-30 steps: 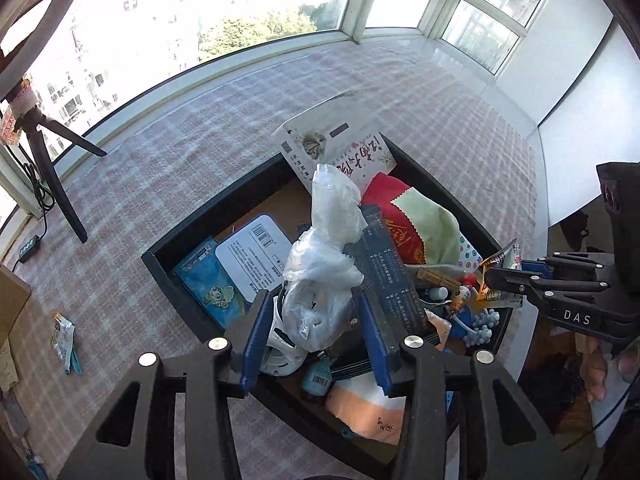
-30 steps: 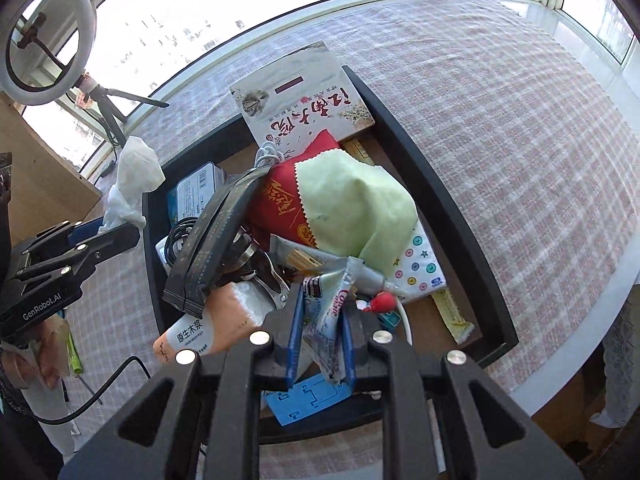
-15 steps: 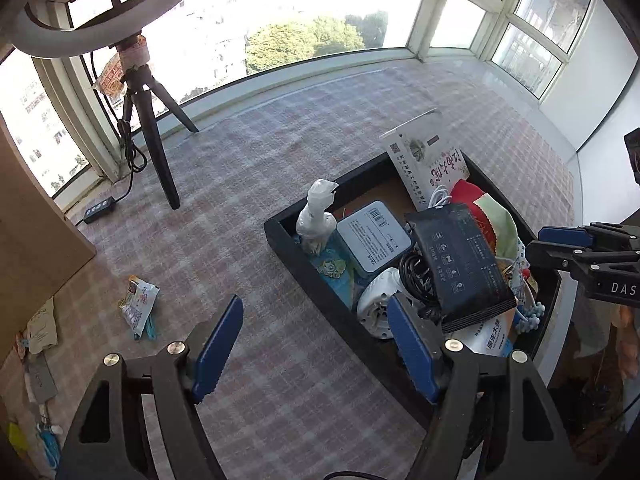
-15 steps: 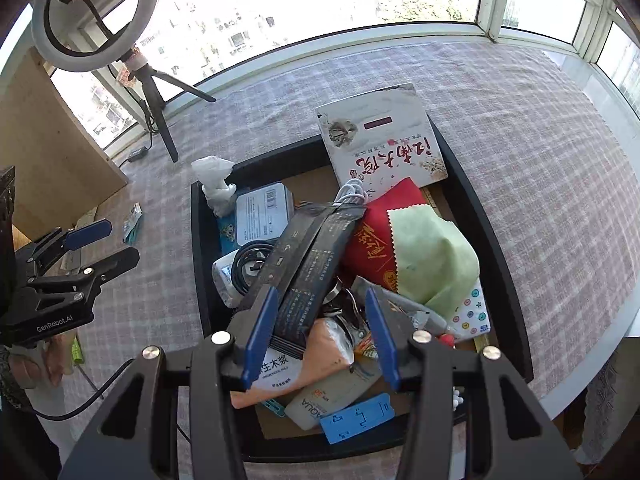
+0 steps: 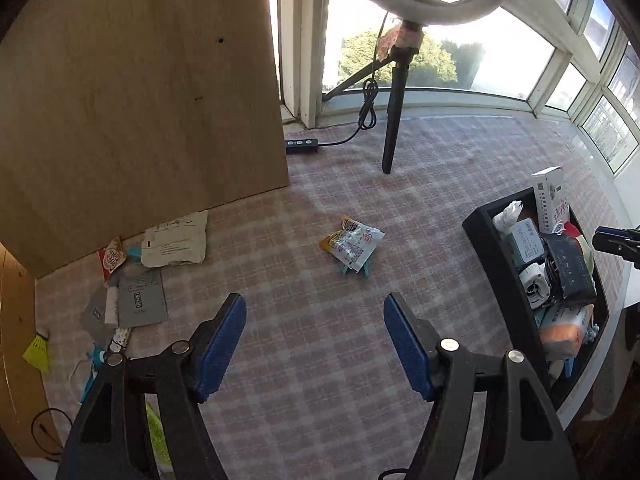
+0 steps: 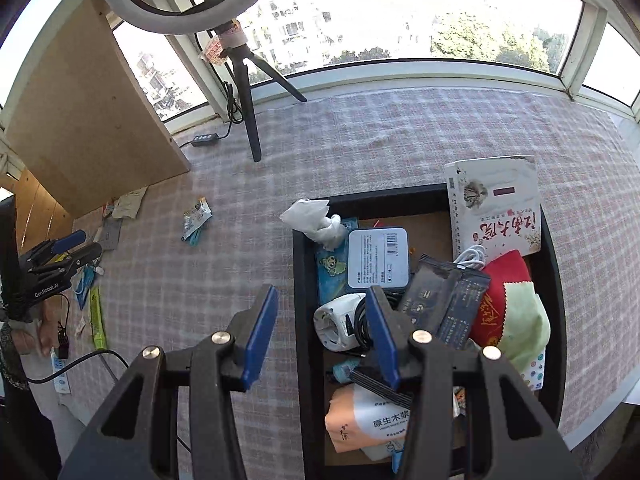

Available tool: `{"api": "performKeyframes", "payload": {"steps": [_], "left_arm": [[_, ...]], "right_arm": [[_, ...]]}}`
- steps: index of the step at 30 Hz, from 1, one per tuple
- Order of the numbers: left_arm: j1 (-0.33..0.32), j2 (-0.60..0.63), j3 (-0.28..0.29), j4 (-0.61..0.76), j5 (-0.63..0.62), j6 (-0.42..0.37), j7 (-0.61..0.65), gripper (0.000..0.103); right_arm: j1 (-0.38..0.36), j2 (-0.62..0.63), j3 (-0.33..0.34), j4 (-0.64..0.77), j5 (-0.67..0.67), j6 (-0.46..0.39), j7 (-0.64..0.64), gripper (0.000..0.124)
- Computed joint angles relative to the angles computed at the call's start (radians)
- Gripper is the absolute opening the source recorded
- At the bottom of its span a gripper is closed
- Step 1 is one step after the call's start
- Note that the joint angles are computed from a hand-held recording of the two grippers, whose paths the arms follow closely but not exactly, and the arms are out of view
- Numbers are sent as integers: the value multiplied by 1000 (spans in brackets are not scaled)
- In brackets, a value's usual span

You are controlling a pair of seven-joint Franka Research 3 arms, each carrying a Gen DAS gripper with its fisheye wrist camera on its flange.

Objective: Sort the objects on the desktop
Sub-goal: 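Grasp the green lip balm with the left gripper while the right grasps the pink bottle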

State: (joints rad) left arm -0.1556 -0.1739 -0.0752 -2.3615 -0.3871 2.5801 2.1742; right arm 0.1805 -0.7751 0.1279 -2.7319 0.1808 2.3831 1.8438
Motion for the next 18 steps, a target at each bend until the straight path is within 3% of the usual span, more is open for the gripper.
{"api": "performKeyframes", "payload": {"steps": [12, 18], "left_arm": [[226, 82, 108, 81, 66, 1, -59, 67], [332, 197, 104, 161, 111, 1, -115, 61]], "right_arm": [[187, 466, 48, 340, 57, 127, -123, 45], [282, 732, 72, 568, 90, 164, -169, 45]]}}
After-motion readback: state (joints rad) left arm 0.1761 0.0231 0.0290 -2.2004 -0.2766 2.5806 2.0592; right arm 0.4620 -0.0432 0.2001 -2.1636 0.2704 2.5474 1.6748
